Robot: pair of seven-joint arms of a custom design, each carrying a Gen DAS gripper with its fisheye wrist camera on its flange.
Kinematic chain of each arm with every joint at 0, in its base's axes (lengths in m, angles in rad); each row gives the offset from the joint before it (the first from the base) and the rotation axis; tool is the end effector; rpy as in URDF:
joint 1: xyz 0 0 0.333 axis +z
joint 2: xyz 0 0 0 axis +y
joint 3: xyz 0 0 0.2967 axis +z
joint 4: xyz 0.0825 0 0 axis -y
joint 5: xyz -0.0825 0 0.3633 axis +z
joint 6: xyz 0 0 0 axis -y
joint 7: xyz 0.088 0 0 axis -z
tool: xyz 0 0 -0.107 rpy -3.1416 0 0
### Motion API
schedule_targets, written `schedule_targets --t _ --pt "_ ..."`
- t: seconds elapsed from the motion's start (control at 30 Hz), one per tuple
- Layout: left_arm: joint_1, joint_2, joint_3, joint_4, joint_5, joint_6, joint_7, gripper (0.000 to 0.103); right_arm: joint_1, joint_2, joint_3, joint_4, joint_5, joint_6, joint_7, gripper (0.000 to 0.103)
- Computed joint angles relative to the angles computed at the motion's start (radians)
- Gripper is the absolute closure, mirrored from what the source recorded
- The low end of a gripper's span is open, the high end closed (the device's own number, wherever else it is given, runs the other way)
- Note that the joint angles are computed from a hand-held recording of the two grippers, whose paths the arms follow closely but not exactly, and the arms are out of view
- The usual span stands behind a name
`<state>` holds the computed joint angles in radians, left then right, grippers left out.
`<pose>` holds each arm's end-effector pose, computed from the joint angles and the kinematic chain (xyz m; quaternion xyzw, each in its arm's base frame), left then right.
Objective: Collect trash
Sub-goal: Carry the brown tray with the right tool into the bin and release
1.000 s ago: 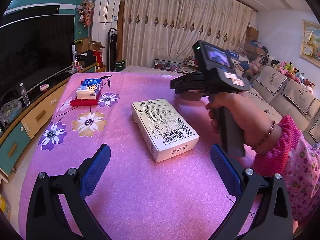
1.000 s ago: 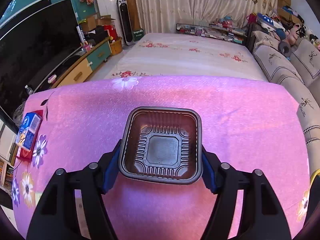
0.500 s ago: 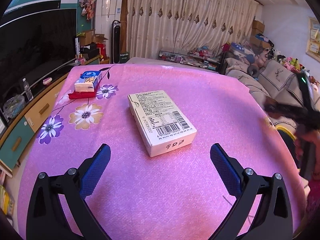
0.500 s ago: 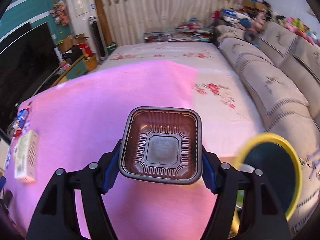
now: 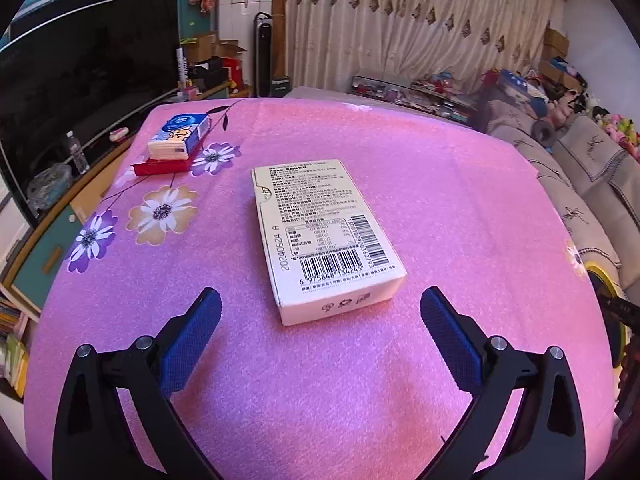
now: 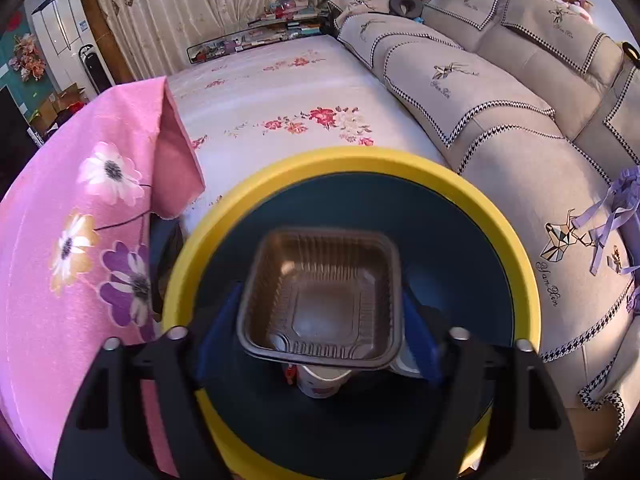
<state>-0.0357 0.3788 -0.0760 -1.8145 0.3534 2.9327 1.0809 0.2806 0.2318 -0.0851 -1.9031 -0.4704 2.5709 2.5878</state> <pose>0.6585 -0.0903 0.4116 -0.6823 0.6319 -0.2775 0.2413 0.6096 0.1313 0.4173 -0.5024 0.8206 -0.2089 0.1749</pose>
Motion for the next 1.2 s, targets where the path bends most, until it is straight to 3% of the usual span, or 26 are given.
schedule_targets --t 0.23,0.5,0.7,0.93,1.0,1.2 --pt "-0.080 0.054 0.078 0.103 0.109 -0.086 -0.146 0.005 -0.007 -0.023 -0.015 -0.050 -0.037 0.068 0.037 0.018" --pt "-0.046 0.151 0.027 0.277 0.062 -0.204 -0.135 0.005 -0.019 -0.060 0.006 -0.079 -0.038 0.091 0.036 0.018" --pt "-0.058 0.248 0.037 0.450 0.046 -0.305 -0.128 0.005 -0.030 -0.072 0.017 -0.092 -0.006 0.117 0.002 0.018" --pt "-0.023 0.381 -0.018 0.657 -0.055 -0.456 0.000 0.025 -0.037 -0.102 0.023 -0.124 0.008 0.140 -0.010 0.018" --pt "-0.039 0.382 -0.001 0.653 -0.041 -0.442 0.006 0.028 -0.040 -0.113 0.026 -0.135 0.006 0.145 -0.010 0.018" --pt "-0.026 0.351 -0.034 0.589 -0.074 -0.392 0.085 0.030 -0.057 -0.156 0.038 -0.182 -0.027 0.166 0.013 0.018"
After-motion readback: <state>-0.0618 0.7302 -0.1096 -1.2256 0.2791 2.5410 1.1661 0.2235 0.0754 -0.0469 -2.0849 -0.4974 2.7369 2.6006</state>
